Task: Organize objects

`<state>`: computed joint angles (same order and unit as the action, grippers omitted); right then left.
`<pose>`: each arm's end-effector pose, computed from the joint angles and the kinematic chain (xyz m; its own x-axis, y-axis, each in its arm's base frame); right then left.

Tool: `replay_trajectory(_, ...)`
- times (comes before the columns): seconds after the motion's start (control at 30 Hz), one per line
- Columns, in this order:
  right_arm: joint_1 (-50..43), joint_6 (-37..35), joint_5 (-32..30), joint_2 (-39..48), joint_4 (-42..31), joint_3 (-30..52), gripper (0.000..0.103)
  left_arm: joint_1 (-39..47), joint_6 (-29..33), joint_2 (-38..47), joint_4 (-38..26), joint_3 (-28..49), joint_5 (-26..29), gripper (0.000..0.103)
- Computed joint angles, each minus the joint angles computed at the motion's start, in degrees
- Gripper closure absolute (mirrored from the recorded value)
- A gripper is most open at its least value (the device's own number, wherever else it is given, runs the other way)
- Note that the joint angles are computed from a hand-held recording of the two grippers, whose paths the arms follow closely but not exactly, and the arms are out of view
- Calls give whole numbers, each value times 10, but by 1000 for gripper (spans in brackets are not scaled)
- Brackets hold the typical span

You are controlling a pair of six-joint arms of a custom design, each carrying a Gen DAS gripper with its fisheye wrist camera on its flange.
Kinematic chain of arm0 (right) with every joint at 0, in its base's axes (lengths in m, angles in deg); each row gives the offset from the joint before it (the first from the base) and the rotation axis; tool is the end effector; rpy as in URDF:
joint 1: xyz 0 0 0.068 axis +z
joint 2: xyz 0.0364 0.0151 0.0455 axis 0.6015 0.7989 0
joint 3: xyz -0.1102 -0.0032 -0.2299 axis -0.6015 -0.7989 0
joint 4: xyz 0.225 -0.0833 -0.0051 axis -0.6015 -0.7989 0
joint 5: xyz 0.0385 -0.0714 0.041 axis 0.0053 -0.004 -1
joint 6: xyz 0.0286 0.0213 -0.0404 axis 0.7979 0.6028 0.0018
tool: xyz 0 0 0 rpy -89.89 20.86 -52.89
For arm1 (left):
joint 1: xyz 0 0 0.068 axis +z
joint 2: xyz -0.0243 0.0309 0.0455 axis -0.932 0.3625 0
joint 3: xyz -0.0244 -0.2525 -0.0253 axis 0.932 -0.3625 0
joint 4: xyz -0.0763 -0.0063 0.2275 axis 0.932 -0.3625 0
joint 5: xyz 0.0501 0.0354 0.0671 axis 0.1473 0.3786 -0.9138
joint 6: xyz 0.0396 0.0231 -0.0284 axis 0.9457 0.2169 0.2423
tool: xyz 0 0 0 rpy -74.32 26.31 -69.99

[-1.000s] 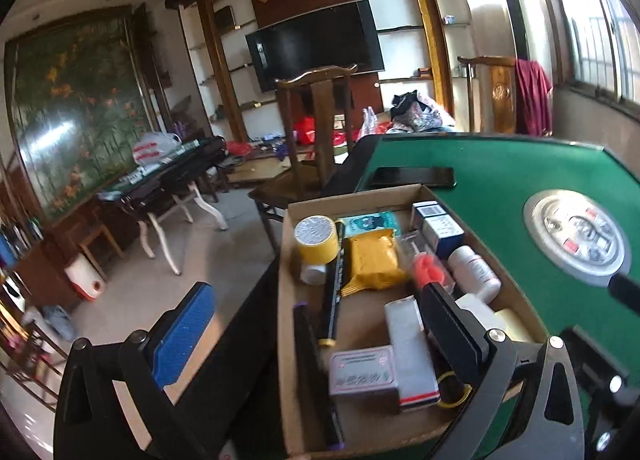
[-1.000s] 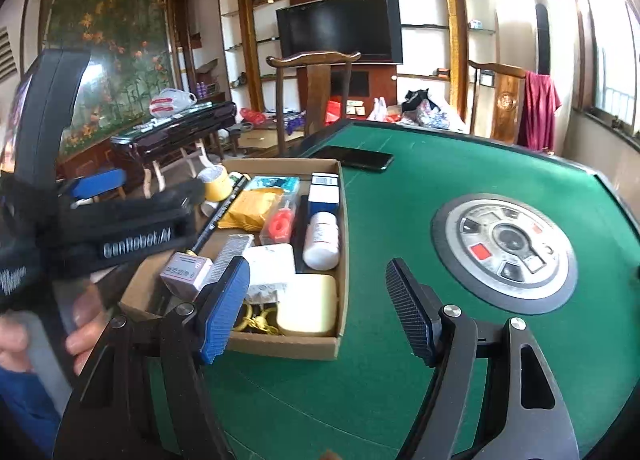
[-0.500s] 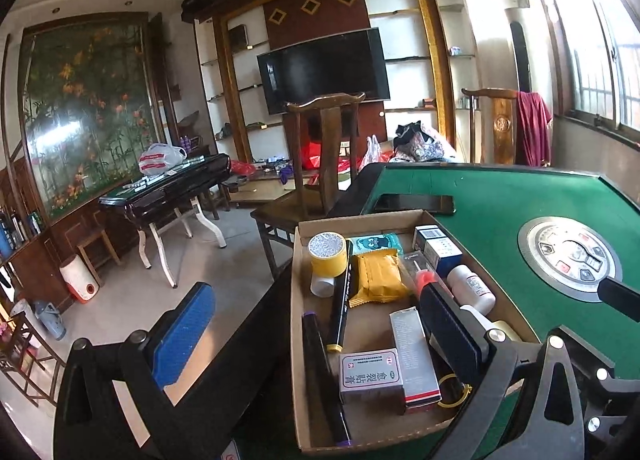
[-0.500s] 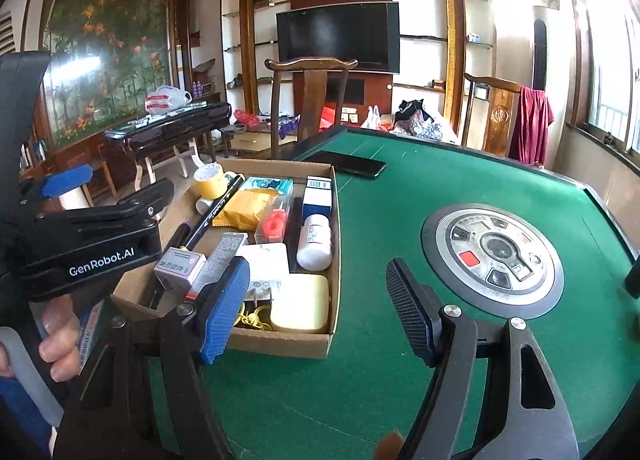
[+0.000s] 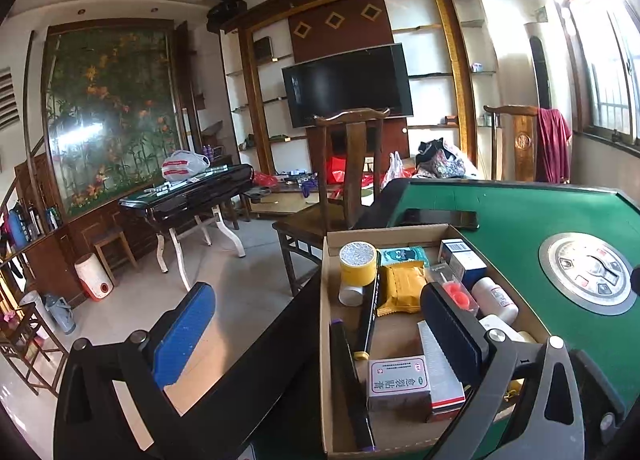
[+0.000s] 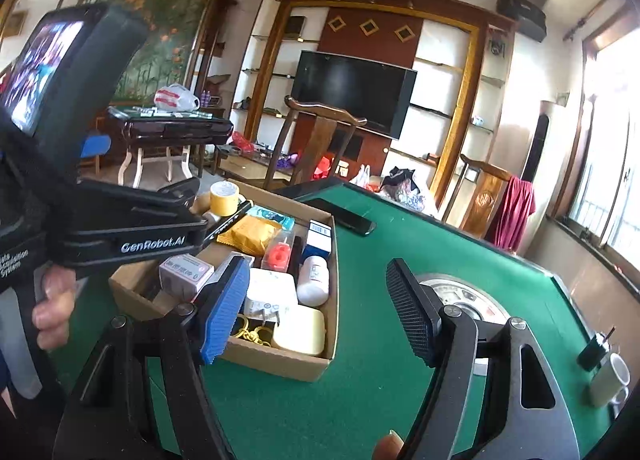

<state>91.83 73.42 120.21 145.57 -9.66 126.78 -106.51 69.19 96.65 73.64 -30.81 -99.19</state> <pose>0.1730 0.2011 0.2266 -0.2862 -0.3090 -0.9070 -0.1773 0.9473 -0.2668 0.2605 -0.1695 0.1980 -0.3682 0.0828 -0.9260 -0.1532 0.9770 0.1483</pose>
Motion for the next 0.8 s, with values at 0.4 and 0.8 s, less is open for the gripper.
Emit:
replay_trajectory(0.4, -10, 14, -19, -15, -29, 3, 31, 5, -10, -3, -5, -1, 11, 0)
replay_trajectory(0.8, -13, 27, -20, -11, -48, 16, 31, 10, -20, -2, -24, 4, 35, 0)
